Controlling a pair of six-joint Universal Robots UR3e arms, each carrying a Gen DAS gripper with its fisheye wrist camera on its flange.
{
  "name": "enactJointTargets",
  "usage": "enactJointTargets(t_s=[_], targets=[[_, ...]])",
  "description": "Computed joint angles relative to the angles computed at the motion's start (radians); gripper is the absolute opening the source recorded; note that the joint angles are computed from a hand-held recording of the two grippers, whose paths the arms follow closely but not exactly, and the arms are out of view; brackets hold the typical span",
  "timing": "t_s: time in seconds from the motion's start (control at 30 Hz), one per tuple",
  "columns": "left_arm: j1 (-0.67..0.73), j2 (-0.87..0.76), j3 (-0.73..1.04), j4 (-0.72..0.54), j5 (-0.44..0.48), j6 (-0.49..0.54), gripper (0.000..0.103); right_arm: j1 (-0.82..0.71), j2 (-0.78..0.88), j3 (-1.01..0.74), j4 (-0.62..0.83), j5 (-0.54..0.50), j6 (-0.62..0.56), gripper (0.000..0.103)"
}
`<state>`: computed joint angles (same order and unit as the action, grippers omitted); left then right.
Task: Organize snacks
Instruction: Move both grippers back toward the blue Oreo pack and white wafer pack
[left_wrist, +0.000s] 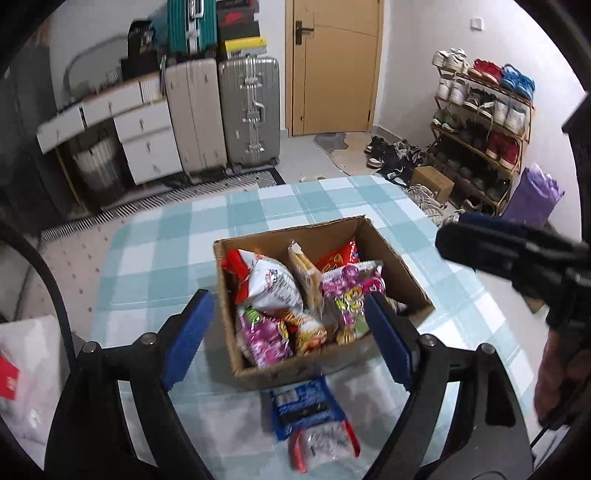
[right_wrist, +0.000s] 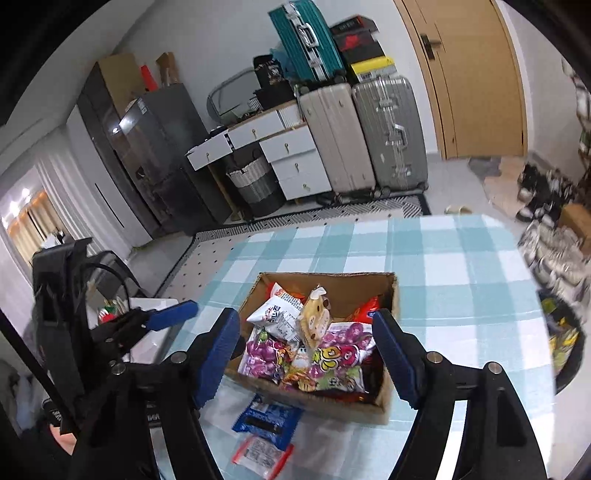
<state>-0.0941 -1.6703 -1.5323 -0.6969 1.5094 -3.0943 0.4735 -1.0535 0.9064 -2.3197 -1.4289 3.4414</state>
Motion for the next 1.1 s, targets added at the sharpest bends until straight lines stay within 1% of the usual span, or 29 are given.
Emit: enactJointTargets(t_s=[0.07,0.1,0.17,0.3,0.43,0.47,0.5,0.53,0.57,0.6,0.63,0.67,0.7,0.73,0.8,0.83,0.9,0.93,1.0,1.03,1.07,1.1], targets=[[-0.018,0.081,-0.059,-0.006,0.030,-0.013,0.087,0.011,-0.047,0.054,-0.019,-0.007,0.000,0.076],[-0.032,0.120,-0.096,0.005,0.058,-0.022,0.087,0.013,-0.076,0.087,-0.030,0.004,0.001,0.076],[-0.051,0.182,-0.139,-0.007,0.086,-0.028,0.087,0.015,-0.128,0.143,-0.045,0.028,0.001,0.076],[-0.081,0.309,-0.210,-0.043,0.127,-0.052,0.087,0.037,-0.234,0.276,-0.122,0.014,0.027,0.076],[-0.082,0.426,-0.268,-0.078,0.109,-0.067,0.087,0.067,-0.310,0.372,-0.179,-0.020,0.044,0.076],[-0.086,0.446,-0.279,-0.080,0.119,-0.074,0.087,0.080,-0.326,0.399,-0.202,-0.040,0.050,0.076],[-0.092,0.471,-0.294,-0.081,0.128,-0.086,0.089,0.092,-0.337,0.419,-0.218,-0.062,0.058,0.078],[-0.086,0.500,-0.307,-0.090,0.124,-0.093,0.090,0.106,-0.347,0.439,-0.230,-0.084,0.066,0.082],[-0.085,0.529,-0.328,-0.088,0.126,-0.105,0.099,0.122,-0.358,0.463,-0.249,-0.107,0.073,0.084],[-0.086,0.557,-0.354,-0.073,0.134,-0.119,0.102,0.139,-0.365,0.484,-0.269,-0.132,0.077,0.088],[-0.082,0.592,-0.385,-0.060,0.133,-0.130,0.102,0.154,-0.367,0.495,-0.279,-0.152,0.077,0.091],[-0.065,0.631,-0.422,-0.045,0.113,-0.133,0.102,0.175,-0.367,0.509,-0.293,-0.180,0.075,0.092],[-0.037,0.672,-0.458,-0.040,0.079,-0.132,0.102,0.196,-0.366,0.525,-0.311,-0.205,0.070,0.095],[-0.023,0.706,-0.492,-0.035,0.066,-0.137,0.102,0.209,-0.366,0.544,-0.336,-0.222,0.066,0.099],[-0.015,0.755,-0.553,-0.023,0.065,-0.139,0.102,0.246,-0.365,0.608,-0.424,-0.260,0.073,0.101],[-0.020,0.776,-0.591,-0.007,0.072,-0.140,0.102,0.259,-0.363,0.642,-0.471,-0.262,0.080,0.101],[-0.012,0.791,-0.659,0.039,0.082,-0.141,0.102,0.280,-0.348,0.705,-0.566,-0.266,0.084,0.101],[0.000,0.799,-0.700,0.064,0.070,-0.139,0.102,0.290,-0.335,0.732,-0.615,-0.283,0.082,0.101],[0.009,0.754,-0.757,0.143,0.055,-0.144,0.102,0.316,-0.305,0.789,-0.723,-0.338,0.077,0.101],[0.032,0.761,-0.797,0.152,0.022,-0.129,0.102,0.319,-0.292,0.816,-0.770,-0.347,0.073,0.101],[0.040,0.730,-0.823,0.187,0.006,-0.119,0.102,0.317,-0.279,0.840,-0.803,-0.348,0.069,0.101],[0.031,0.693,-0.847,0.223,0.016,-0.119,0.102,0.312,-0.270,0.861,-0.823,-0.349,0.068,0.101]])
